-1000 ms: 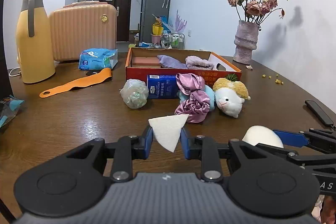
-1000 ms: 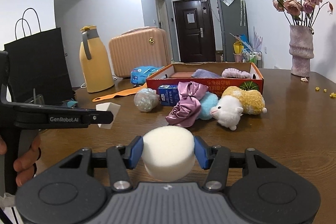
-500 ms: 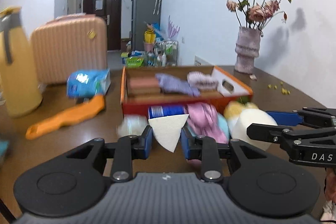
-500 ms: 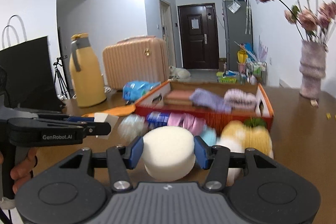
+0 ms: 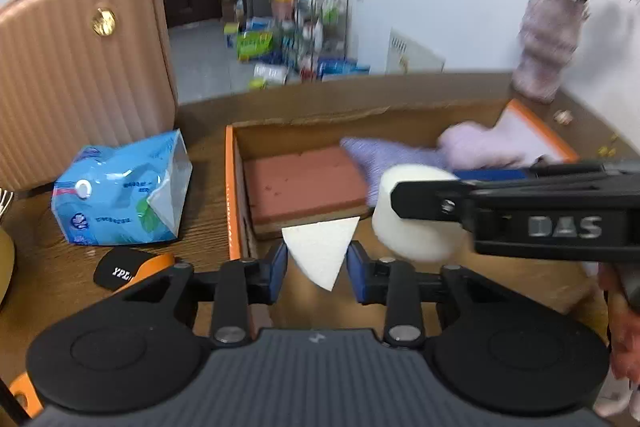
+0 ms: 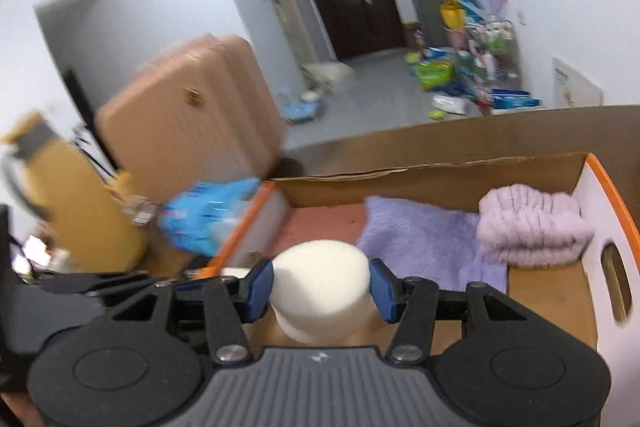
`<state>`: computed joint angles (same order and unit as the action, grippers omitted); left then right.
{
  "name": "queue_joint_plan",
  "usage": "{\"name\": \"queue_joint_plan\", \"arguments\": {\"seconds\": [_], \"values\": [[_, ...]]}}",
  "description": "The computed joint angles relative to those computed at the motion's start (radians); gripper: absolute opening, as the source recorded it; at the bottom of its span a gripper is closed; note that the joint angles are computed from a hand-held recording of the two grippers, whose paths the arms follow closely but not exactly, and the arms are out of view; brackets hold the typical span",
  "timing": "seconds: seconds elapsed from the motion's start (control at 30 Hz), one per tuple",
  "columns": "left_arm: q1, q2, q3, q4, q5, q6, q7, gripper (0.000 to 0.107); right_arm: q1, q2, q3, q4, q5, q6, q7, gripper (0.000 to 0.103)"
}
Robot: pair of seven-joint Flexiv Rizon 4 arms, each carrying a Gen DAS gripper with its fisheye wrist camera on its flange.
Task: Organize soft objects
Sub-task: 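Carry both sponges into the tray and open both grippers, then move both grippers back over the table toward the sheep plush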
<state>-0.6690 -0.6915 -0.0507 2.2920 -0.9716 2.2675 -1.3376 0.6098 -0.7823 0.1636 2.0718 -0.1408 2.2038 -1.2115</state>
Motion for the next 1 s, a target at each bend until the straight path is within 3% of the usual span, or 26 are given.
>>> {"name": "queue_joint_plan", "arguments": {"seconds": [0.07, 0.17, 0.47, 0.8, 1.0], "values": [[0.02, -0.017, 0.004, -0.011, 0.034, -0.012, 0.016, 0.047, 0.042, -0.02, -0.038, -0.055, 0.026, -0.078, 0.005, 0.055], [0.023, -0.032, 0.01, -0.013, 0.065, 0.012, 0.003, 0.055, 0.01, -0.057, -0.007, -0.105, -0.012, -0.128, 0.031, 0.065], [-0.016, 0.016, -0.002, 0.054, 0.026, 0.106, -0.026, 0.061, 0.004, -0.022, -0.013, -0.044, 0.004, -0.043, 0.04, 0.067], [-0.155, 0.183, -0.132, 0.244, -0.286, 0.306, 0.008, 0.07, 0.064, 0.216, -0.064, 0.246, 0.188, 0.103, -0.137, 0.072], [-0.286, 0.246, -0.245, 0.31, -0.504, 0.448, -0.011, 0.078, 0.1, 0.345, -0.022, 0.445, 0.343, 0.249, -0.289, 0.076]]}}
